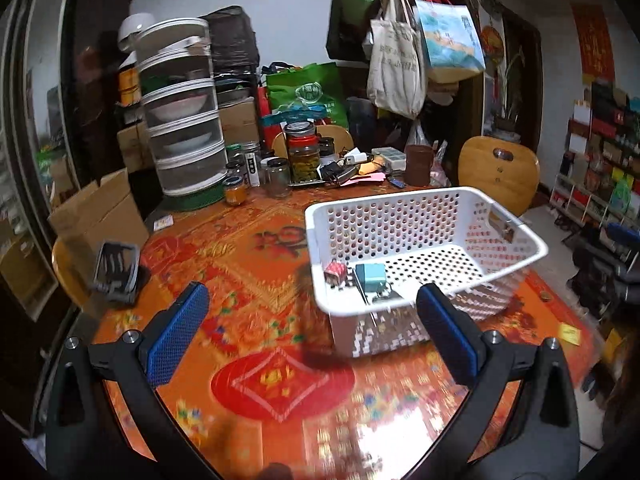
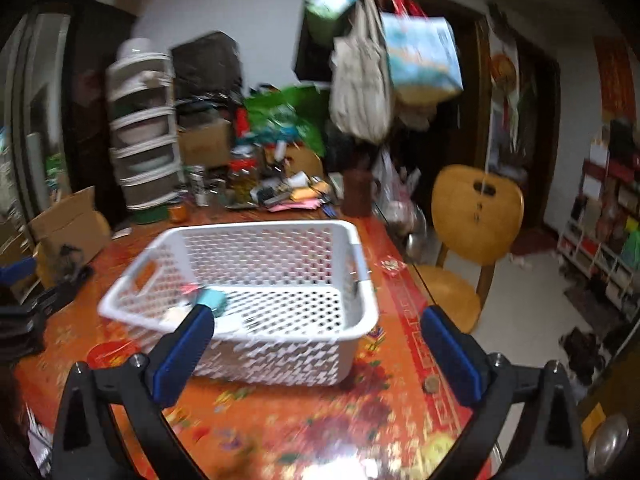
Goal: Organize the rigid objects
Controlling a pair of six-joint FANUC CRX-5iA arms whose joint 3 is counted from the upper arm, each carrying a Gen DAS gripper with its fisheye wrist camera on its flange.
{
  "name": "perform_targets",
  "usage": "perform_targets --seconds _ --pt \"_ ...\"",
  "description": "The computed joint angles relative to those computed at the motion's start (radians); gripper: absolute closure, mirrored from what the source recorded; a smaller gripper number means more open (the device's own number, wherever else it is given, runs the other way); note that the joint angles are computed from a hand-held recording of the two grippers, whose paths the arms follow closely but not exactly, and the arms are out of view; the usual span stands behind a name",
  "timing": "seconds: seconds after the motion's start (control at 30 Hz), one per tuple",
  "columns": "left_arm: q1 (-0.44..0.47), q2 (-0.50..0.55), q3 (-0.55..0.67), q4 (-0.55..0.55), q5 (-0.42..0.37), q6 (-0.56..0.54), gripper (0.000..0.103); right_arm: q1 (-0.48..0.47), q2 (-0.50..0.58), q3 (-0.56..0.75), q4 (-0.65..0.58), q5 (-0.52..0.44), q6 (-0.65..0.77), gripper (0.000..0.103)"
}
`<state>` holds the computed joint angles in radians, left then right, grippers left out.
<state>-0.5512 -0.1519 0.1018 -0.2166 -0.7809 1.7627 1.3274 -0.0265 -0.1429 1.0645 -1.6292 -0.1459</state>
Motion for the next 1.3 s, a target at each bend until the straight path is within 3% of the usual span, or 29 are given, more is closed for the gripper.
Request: perform_targets --seconds 0.07,0.2,0.3,0.4,0.63,1.3 --pt "0.020 -0.049 -0.038 0.036 -0.015 -0.012 0.001 0.056 0.036 0.039 0.009 -0.068 -0.011 0.000" --pt "-0.007 -0.118 -0.061 -0.040 -0.087 0.064 0.001 0.126 0.049 0.076 -0.014 -0.105 -0.058 0.000" --pt "0.011 -0.146 -0.098 0.037 -0.081 0.018 0.001 0.139 0.063 0.104 -0.037 -0.133 -0.052 0.000" --pt "0.001 -0.134 -0.102 0.070 -0.085 -0.002 0.001 0.135 0.064 0.120 -0.073 -0.133 -0.049 0.000" --pt "-0.056 -0.064 -0.043 0.015 -0.118 0.050 0.001 0.136 0.047 0.103 -0.073 -0.110 -0.051 0.000" --pt "-0.046 -0.062 -0.037 0.031 -0.117 0.047 0.001 0.132 0.048 0.104 -0.090 -0.100 -0.046 0.000"
